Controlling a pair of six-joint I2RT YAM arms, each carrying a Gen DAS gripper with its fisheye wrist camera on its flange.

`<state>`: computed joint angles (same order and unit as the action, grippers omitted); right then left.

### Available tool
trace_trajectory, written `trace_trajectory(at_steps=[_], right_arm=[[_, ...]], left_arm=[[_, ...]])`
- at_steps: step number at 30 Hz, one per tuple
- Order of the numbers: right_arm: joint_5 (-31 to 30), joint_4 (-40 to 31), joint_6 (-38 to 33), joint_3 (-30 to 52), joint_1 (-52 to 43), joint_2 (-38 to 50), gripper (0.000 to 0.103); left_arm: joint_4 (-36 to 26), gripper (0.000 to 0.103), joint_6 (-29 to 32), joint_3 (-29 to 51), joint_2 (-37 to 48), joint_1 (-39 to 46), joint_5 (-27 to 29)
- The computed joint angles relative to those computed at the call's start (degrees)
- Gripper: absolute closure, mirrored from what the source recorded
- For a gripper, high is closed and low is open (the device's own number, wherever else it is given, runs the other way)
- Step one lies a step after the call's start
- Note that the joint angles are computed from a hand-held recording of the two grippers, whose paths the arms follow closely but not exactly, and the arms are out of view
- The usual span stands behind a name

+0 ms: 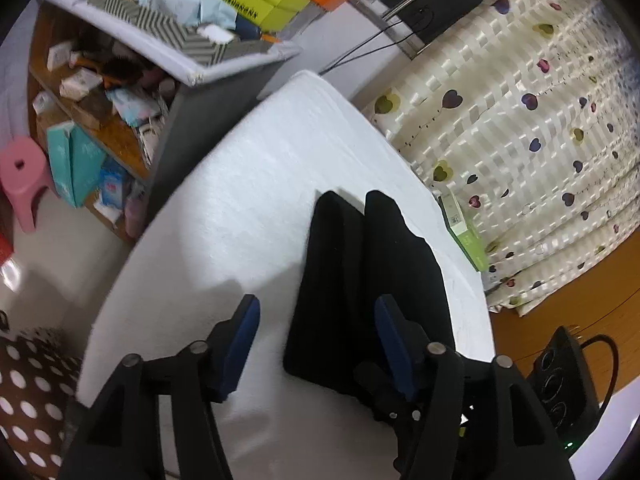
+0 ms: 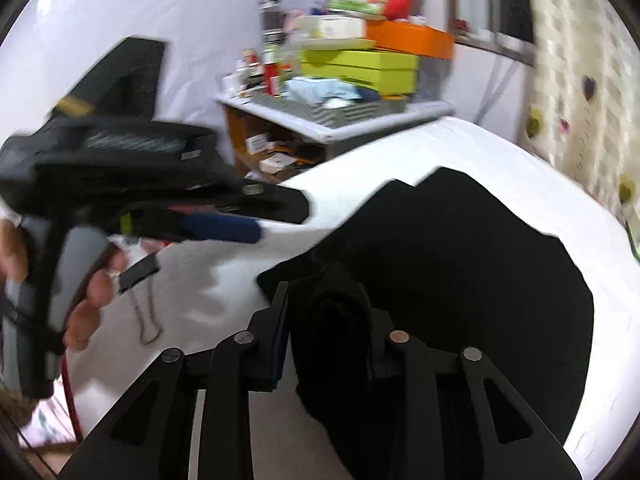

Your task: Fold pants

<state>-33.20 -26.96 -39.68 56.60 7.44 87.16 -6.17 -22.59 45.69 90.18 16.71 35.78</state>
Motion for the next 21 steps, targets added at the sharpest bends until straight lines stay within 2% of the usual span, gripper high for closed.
trace_trajectory(at_steps=[2,4,10,12,17,21], right_arm=[[2.12,0.17,0.3,-0.34,1.48,0.18,0.051],[5.35,1.67,1.16,-1.41,3.72,-0.43,0.046],[16.67,9.73,1.26,-6.28,9.61,-2.74,0.044],[17.93,11.36,0.69,-7.34,9.96,-3.29,0.046],[14.91,13.4,0.83,-9.15,7.6,-5.62,0.072],[9.1,11.89,3.11,-7.34,3.41,-5.08,0.075]], left_arm=[[0.3,0.04,-1.58,0.26,0.94,-0.07,-0.23],[1.27,0.04,-1.95,-0.22,0.94,-0.03,0.22],[0.61,0.04,-1.08,-0.63,-0.54,-0.2,-2.17],[0.21,0.04,-0.78,-0.57,-0.93,-0.02,-2.54],[1.06,0.04,-1.32,-0.55,-0.66,0.75,-1.29],[0.6,0.04,-1.64,0.56,1.25,0.54,0.07]])
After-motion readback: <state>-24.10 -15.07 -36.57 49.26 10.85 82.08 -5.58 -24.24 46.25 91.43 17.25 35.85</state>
